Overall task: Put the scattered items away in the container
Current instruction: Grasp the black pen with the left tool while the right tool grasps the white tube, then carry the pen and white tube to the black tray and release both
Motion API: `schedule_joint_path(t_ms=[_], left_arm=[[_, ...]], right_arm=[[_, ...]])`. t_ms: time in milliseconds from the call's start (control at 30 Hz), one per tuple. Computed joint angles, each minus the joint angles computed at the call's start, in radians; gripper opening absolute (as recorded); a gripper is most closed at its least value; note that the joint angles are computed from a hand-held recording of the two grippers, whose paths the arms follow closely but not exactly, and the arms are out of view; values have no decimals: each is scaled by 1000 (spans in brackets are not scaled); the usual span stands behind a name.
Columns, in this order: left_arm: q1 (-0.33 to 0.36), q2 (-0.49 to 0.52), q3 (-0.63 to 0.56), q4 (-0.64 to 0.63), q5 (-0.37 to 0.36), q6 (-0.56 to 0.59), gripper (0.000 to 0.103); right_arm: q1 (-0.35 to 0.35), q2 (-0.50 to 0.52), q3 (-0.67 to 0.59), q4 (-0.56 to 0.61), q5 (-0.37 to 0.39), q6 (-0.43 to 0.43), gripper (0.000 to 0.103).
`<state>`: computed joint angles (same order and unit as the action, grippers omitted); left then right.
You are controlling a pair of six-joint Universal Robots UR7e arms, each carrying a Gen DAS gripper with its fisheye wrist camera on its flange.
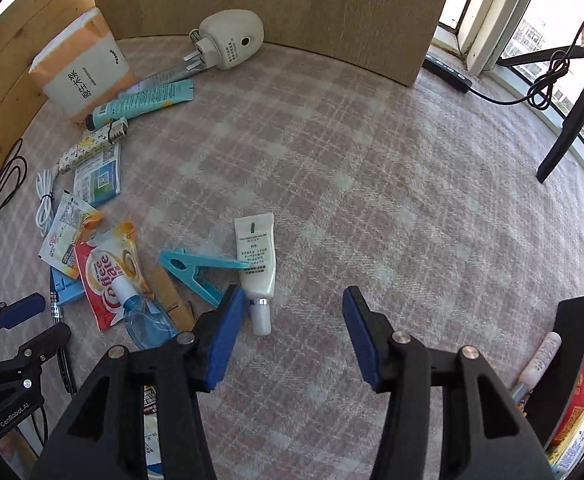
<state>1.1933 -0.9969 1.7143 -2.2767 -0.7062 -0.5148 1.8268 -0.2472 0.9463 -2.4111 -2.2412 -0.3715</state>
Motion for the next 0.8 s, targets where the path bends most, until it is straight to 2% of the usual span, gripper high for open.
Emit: schedule_joint_path(t_ms=[100, 233, 300, 367, 467, 600, 800], left_arm=[[3, 1, -11, 18, 6, -16, 25], [0, 9, -18, 26, 25, -18, 21], [-3, 11, -15, 17, 36, -17, 11], [-3, 10, -11, 6, 33, -14, 11], [-3, 2, 1, -12, 26, -10, 10], [2, -26, 24, -30, -2, -29, 10], [10, -91, 64, -42, -20, -53, 10]], right_arm=[[0, 20, -36, 15, -8, -14, 47], [-1, 47, -87, 35, -13, -35, 46], [1, 54, -95, 29, -10, -50, 42], [4, 54, -99, 38, -7, -57, 26], [3, 46, -92, 48, -3, -41, 22], [-13, 0, -45, 59, 48, 35, 19], [-25, -72, 59, -5, 82, 71, 19]])
